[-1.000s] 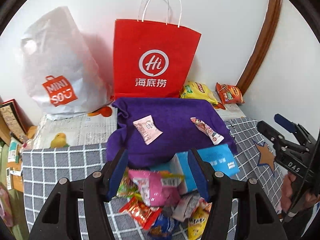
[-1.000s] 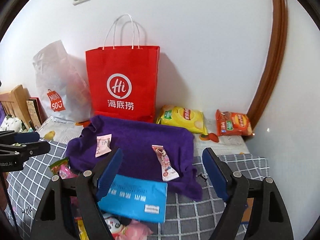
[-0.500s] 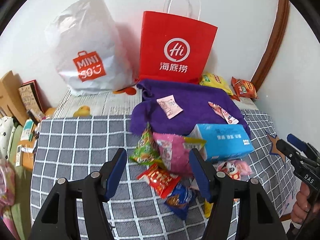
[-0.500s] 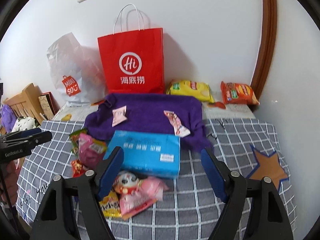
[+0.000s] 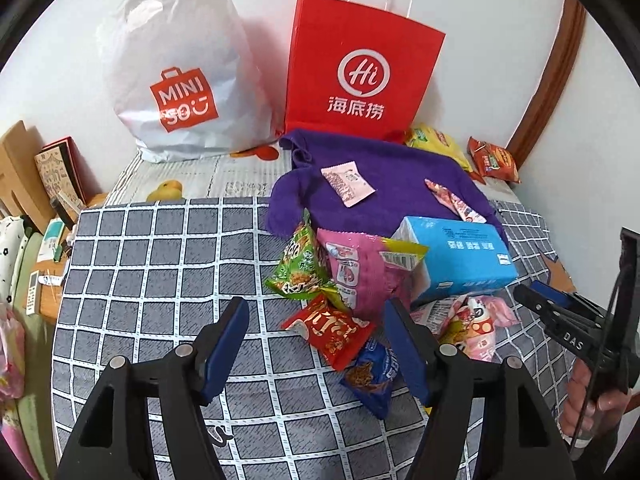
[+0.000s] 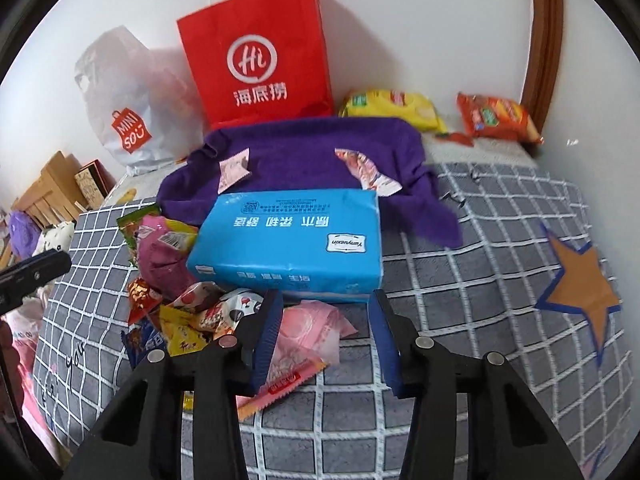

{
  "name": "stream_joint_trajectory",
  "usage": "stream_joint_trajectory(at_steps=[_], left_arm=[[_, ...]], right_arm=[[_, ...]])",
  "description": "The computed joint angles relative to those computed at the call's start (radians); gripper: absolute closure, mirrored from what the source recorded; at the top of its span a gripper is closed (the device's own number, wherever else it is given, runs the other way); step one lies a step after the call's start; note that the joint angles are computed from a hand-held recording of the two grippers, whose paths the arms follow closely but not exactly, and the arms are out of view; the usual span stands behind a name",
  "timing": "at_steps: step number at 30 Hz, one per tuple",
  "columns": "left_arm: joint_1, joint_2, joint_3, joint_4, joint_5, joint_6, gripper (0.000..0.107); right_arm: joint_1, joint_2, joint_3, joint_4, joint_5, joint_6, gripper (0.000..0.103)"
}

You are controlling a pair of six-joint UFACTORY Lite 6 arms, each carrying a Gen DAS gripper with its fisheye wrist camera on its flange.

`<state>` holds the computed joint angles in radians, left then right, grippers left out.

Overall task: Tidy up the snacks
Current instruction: 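Grasp the pink pastry packet beside the tissue box with the right tool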

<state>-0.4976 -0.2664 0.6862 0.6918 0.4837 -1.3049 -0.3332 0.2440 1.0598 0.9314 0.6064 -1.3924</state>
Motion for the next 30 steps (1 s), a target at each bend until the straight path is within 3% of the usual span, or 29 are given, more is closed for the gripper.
stream_joint_trajectory(at_steps=[6,10,21,23,25,30], left_arm=[[0.033,0.031,0.005,-0.020,-0.042,0.023,0.040],[0.044,0.053,0.006,-0.030,-0.074,0.048,0.040],[0.106,0.092,-0.015,-0.069,-0.119,0.099,0.040],[0.127,0.093,-0.032,-0.071,-0.129,0.101,0.040],[0.139,0.108,-0.041,-0.075,-0.141,0.111,0.040],[0.138,0.161,-0.043,-0.013,-0.186,0.048,0.040]], right_arm=[[0.070,0.099,0.045,-0.048,-0.039,0.038,0.057],[0.083,0.111,0.002,-0.087,-0.136,0.028,0.057],[0.064,0.231,0.067,-0.163,-0.133,0.053,0.056],[0.060,0.216,0.037,-0.093,-0.151,-0.044,0.057],[0.051,0.208,0.021,-0.063,-0.164,-0.098,0.064],[-0.017,0.210,0.025,0.064,-0.192,-0.239,0.066]])
